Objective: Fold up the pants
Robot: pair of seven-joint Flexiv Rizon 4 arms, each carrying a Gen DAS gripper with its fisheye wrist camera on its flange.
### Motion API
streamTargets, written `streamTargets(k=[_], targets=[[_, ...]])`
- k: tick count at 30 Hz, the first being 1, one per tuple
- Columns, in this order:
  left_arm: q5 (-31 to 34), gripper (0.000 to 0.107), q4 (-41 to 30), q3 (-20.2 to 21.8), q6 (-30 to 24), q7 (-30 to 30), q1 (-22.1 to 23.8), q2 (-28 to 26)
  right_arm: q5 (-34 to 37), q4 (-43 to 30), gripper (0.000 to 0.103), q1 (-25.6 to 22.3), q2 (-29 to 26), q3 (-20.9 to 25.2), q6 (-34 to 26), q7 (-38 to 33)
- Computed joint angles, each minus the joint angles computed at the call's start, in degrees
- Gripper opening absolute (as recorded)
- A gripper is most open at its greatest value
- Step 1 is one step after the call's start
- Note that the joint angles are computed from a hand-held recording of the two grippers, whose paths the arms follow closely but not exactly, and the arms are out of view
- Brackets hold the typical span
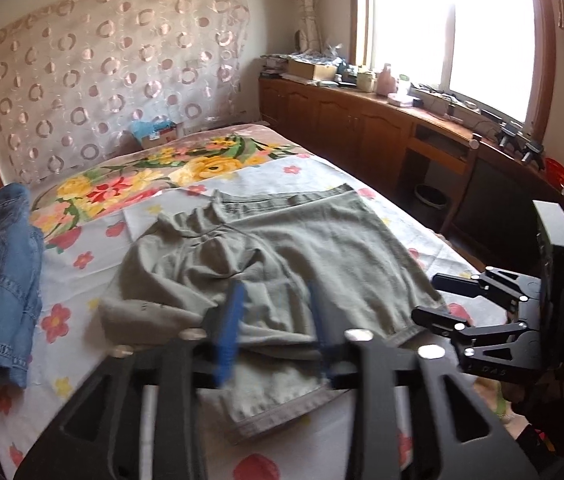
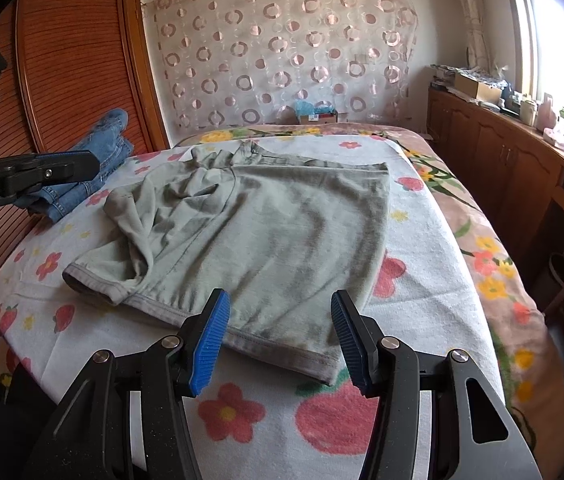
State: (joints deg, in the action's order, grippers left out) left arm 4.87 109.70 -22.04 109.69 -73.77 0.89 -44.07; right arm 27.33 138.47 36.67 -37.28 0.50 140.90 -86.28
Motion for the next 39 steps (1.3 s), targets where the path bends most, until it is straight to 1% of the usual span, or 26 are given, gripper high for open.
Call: streamTargets(k=[1, 2, 3, 4, 6, 7, 10, 14, 18, 19, 22, 30, 32, 33, 35, 37, 39], targets=[[0.00, 0.049, 0.20, 0.37, 0.41, -0.08, 0.06, -0.08, -0.26, 0.00, 0.055, -0.09, 0.10, 0.06, 0.01, -0.06], [-0.09, 0.061, 0.46, 0.64, 0.57, -0.27, 0.25, -0.19, -0.41, 0.00, 0.055, -0.12, 0.11, 0.13, 0.12, -0.13], [-0.14, 0.068, 0.71, 0.78, 1.07, -0.59, 0.49, -0.42, -0.48, -0.19, 0.055, 0.06, 0.14, 0.06, 0.10, -0.34], [0.10, 0.080, 0.94, 0.54, 1.62, -0.91, 1.01, -0.73, -0.65, -0.28, 0.055, -0.02, 0.08, 0.11, 0.21, -0.42], [0.66, 0.081, 1.35, -0.12, 2.11, -1.65, 2.40, -1.39, -1.56, -0.49, 0.055, -0.36, 0.08, 0.52, 0.46, -0.47], [0.45, 0.081, 1.56, 0.41, 2.12, -2.01, 2.34, -1.50, -1.82, -0.64, 0.055, -0.40, -0.04, 0.71, 0.60, -0.46], [-1.18, 0.081, 2.28, 4.72, 3.78, -2.91, -0.53, -1.34, -4.16, -1.20, 0.055, -1.20, -0.18, 1.69, 0.81, -0.21], [-0.51, 0.081, 3.59, 4.51, 3.69, -3.94, 1.01, -1.41, -5.66, -2.09, 0.055, -0.60, -0.35, 2.04, 0.49, -0.84], [-0.71, 0.081, 4.54, 6.44, 4.09, -3.89, 0.04, -0.90, -8.41, -2.29, 0.054, -1.11, -0.89, 2.94, 0.36, -1.08], [-0.61, 0.081, 4.87, 6.56, 4.31, -3.94, 0.13, -0.88, -8.71, -2.45, 0.050, -1.15, -1.07, 2.96, 0.19, -1.07], [-0.14, 0.081, 5.78, 5.96, 4.58, -4.52, 1.26, -1.12, -10.66, -2.76, 0.047, -2.07, -1.51, 3.30, -0.74, -0.58], [-0.25, 0.081, 6.38, 6.03, 3.99, -5.18, 1.89, -1.69, -14.67, -3.51, 0.046, -3.52, -1.47, 3.18, -3.41, -0.40], [-0.25, 0.081, 6.49, 6.03, 3.92, -5.25, 1.88, -1.66, -14.53, -3.73, 0.045, -2.86, -1.33, 2.83, -4.16, -0.72], [-0.17, 0.081, 6.57, 6.03, 3.97, -5.24, 1.89, -1.65, -14.48, -3.50, 0.043, -2.68, -1.11, 2.83, -4.40, -0.79], [-0.10, 0.081, 6.59, 6.01, 3.99, -5.23, 1.85, -1.70, -15.71, -3.88, 0.035, -3.35, -1.16, 3.06, -5.46, -0.52], [-0.05, 0.081, 6.68, 5.97, 3.93, -5.22, 1.74, -1.65, -16.65, -4.71, 0.017, -3.99, -1.65, 3.09, -6.11, -0.08], [-0.06, 0.081, 6.72, 6.09, 3.86, -5.11, 1.48, -1.54, -18.41, -4.86, 0.009, -5.69, -2.01, 3.94, -5.15, 0.73]])
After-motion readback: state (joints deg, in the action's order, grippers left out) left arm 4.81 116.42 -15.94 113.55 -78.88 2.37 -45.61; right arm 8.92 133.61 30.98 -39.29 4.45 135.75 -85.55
